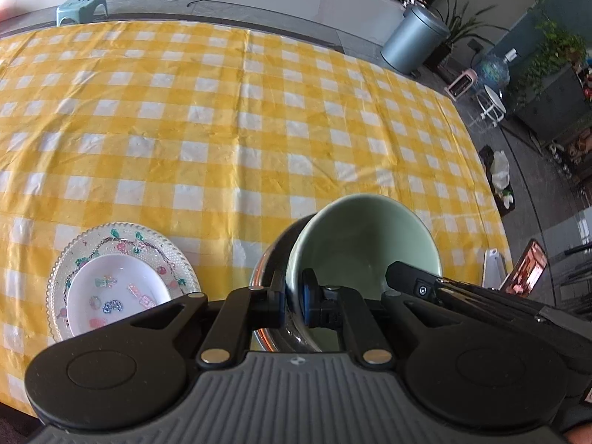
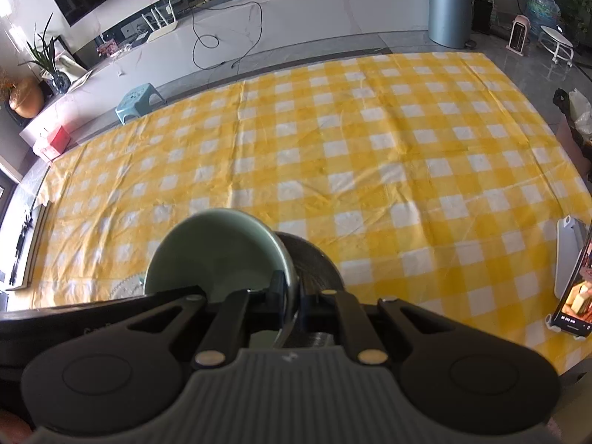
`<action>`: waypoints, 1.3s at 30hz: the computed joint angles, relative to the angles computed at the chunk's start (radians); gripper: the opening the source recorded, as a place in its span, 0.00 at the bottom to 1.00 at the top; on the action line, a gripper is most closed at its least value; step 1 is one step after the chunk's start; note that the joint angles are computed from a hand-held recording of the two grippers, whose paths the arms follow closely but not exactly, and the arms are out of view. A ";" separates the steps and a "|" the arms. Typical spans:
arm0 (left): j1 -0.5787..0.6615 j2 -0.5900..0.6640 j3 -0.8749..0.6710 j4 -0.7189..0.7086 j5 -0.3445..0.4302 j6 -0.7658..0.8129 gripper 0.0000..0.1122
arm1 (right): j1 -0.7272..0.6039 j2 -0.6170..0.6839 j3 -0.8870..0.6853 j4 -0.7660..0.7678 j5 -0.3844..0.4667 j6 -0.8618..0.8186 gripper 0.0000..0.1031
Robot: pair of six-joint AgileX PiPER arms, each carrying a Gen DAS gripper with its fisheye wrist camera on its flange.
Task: Organize plates and bowls
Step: 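Carry the green bowl with the left tool into the orange bowl, release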
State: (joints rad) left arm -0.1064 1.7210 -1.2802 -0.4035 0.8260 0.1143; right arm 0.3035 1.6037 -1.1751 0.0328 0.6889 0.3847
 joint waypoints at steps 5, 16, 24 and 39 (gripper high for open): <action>-0.040 0.019 -0.019 0.068 0.023 -0.005 0.09 | 0.000 -0.002 0.037 -0.012 -0.010 -0.029 0.05; -0.086 0.039 -0.030 0.162 0.017 0.020 0.08 | 0.007 0.036 0.057 -0.041 -0.028 -0.098 0.05; -0.080 0.038 -0.036 0.140 0.013 0.057 0.08 | 0.036 0.041 0.070 -0.136 -0.054 -0.069 0.04; 0.044 -0.070 0.074 -0.087 -0.049 0.255 0.20 | 0.113 0.048 0.116 -0.331 -0.117 -0.042 0.14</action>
